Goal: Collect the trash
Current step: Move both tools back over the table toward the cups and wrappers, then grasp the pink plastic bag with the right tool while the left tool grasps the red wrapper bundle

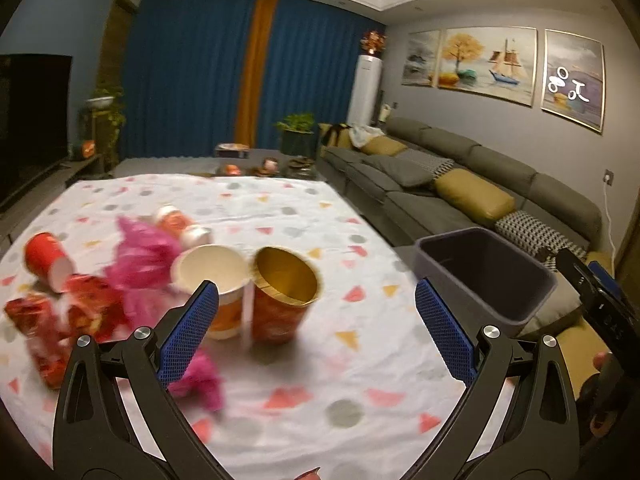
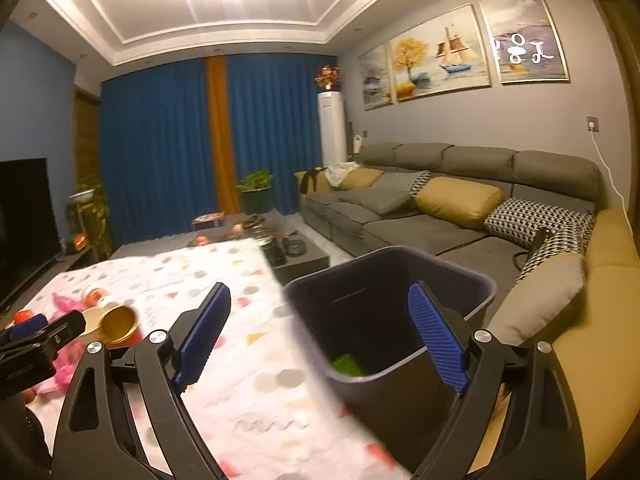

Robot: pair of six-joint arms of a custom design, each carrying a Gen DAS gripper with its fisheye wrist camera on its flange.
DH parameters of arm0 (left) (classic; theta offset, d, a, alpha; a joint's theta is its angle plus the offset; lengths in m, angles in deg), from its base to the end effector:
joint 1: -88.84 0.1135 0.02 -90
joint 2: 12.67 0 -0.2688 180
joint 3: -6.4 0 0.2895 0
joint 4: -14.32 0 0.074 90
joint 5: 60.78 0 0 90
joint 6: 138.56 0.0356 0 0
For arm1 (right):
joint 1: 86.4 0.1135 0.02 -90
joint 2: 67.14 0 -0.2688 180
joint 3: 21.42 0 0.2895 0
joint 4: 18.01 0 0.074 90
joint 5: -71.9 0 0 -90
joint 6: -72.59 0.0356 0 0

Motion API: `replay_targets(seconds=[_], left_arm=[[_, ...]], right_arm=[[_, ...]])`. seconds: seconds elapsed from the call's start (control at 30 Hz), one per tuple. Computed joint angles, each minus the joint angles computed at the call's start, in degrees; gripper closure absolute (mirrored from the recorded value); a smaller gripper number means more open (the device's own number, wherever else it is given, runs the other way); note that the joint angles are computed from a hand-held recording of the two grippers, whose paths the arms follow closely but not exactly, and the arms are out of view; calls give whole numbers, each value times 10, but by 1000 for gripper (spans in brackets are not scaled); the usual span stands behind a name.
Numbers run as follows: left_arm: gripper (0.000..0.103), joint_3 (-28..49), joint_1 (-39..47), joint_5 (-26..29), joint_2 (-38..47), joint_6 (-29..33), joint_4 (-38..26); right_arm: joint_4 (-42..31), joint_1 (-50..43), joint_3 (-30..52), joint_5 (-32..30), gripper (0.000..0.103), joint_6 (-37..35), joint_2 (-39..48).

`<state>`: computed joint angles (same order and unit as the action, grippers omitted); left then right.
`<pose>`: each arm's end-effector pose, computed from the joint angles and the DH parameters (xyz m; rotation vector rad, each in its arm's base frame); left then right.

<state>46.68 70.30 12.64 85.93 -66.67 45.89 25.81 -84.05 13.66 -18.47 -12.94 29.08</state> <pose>0.2960 -0.0886 0.0843 -0.1729 2.0112 -0.1112 0.2932 0.0123 0.0945 0.0302 1.8738 0.0880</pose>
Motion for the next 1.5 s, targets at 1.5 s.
replay_targets(seconds=[1.5], left_arm=[[6, -210, 516, 221, -87, 119, 127]], right_arm=[[-114, 394, 205, 110, 33, 37, 211]])
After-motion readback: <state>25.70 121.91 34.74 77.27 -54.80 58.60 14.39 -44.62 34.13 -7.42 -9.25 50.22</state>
